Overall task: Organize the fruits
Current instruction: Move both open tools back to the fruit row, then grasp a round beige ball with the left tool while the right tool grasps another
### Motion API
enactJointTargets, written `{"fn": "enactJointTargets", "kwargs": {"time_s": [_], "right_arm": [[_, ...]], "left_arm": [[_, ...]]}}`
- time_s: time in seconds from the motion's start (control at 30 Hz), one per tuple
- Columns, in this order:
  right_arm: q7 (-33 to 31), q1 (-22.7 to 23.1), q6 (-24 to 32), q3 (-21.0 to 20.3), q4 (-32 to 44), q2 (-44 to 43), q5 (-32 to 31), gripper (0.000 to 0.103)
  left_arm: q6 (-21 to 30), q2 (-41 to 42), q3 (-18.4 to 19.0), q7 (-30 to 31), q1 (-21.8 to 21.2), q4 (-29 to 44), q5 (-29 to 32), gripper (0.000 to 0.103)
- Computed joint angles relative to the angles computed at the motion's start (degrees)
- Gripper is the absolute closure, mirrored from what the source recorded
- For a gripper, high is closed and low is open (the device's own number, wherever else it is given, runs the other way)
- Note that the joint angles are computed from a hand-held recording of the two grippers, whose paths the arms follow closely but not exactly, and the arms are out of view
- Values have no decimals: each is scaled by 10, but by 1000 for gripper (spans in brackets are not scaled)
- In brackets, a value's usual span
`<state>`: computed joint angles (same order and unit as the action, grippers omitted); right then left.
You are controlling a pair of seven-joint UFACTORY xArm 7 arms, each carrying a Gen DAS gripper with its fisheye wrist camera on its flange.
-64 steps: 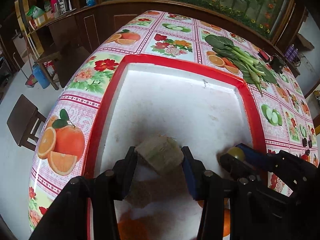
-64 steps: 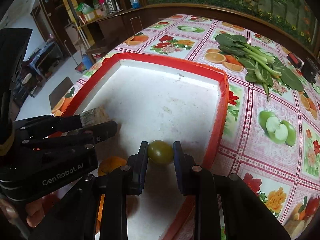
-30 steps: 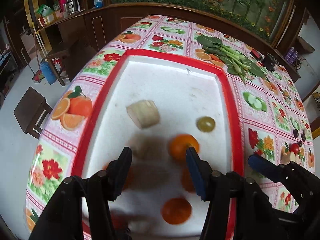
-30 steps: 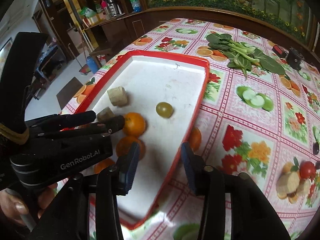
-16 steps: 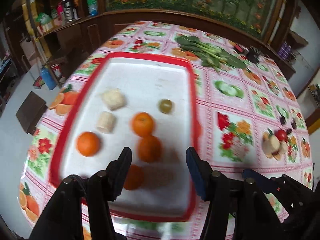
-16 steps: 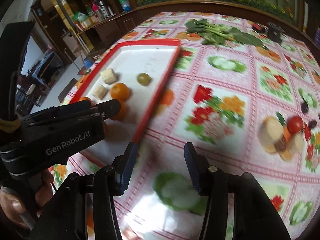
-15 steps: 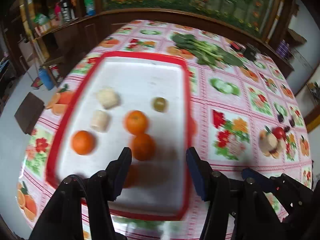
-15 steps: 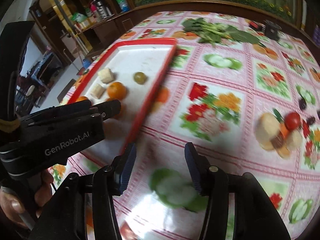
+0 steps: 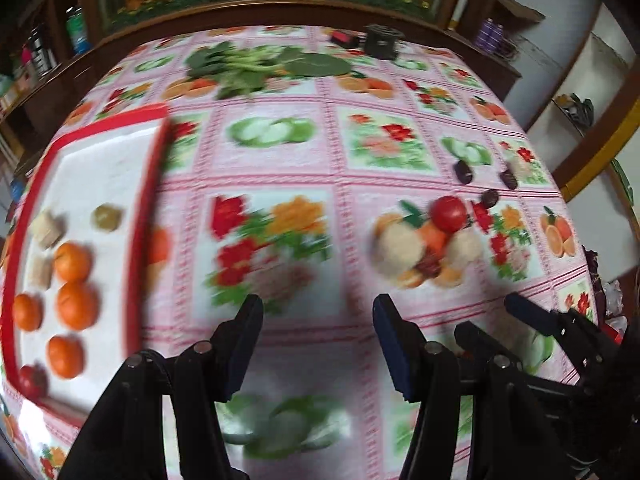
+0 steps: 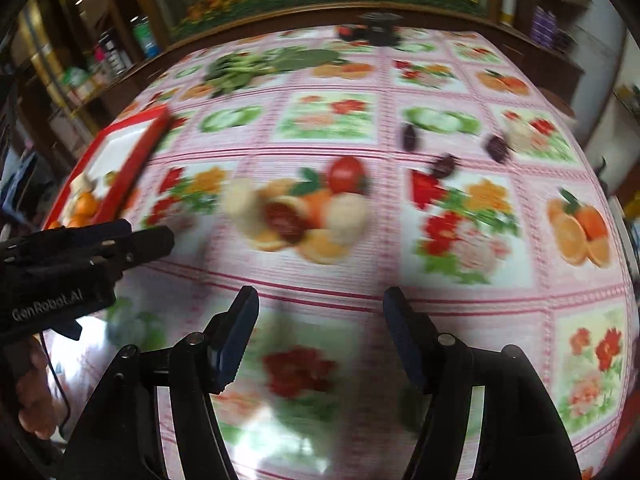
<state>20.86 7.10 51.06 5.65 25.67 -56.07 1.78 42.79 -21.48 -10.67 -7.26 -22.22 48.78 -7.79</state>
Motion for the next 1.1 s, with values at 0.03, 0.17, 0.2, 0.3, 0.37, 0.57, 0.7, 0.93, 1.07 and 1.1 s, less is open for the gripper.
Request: {"fn": "enactJointTargets", "kwargs": {"time_s": [0.03,0.17,0.2,0.3,0.37,0.57,0.7,0.93,1.07,1.1], "right_arm": [[-2,-5,5,-8,-4,-8,-1,38],[-18,-23,16,-41,-20,-35,4,38],[-22,-27,18,-44,-23,-40,5,38],[-34,-36,21,-55,-28,-48,11,38],[-43,-41,21,-61,-30,-50,15,38],[-68,-48,-11,-66,-27,-31,23,38],[-93,-40,-62,-72,-22,3,33,38],[-135,-26,-116,-54,-7,74,30,54],[-156,-27,-130,-38,-3,90,7,73],[-158,-27,-130,-37,-2,92,3,73]], "left_arm": [[-3,12,-6,-6,-2,9,1,37],[-22,45,-25,-44,-4,30,22,34],[-25,53,-29,-56,-4,35,29,33],[-25,80,-31,-83,-5,51,43,33],[-20,95,-30,-99,-6,59,48,33],[-50,102,-23,-143,-6,50,53,34],[-56,97,-20,-140,-8,42,55,39],[-63,92,-21,-120,-10,34,66,39],[-82,85,-26,-121,-8,20,88,40],[-88,82,-26,-120,-8,15,90,41]]}}
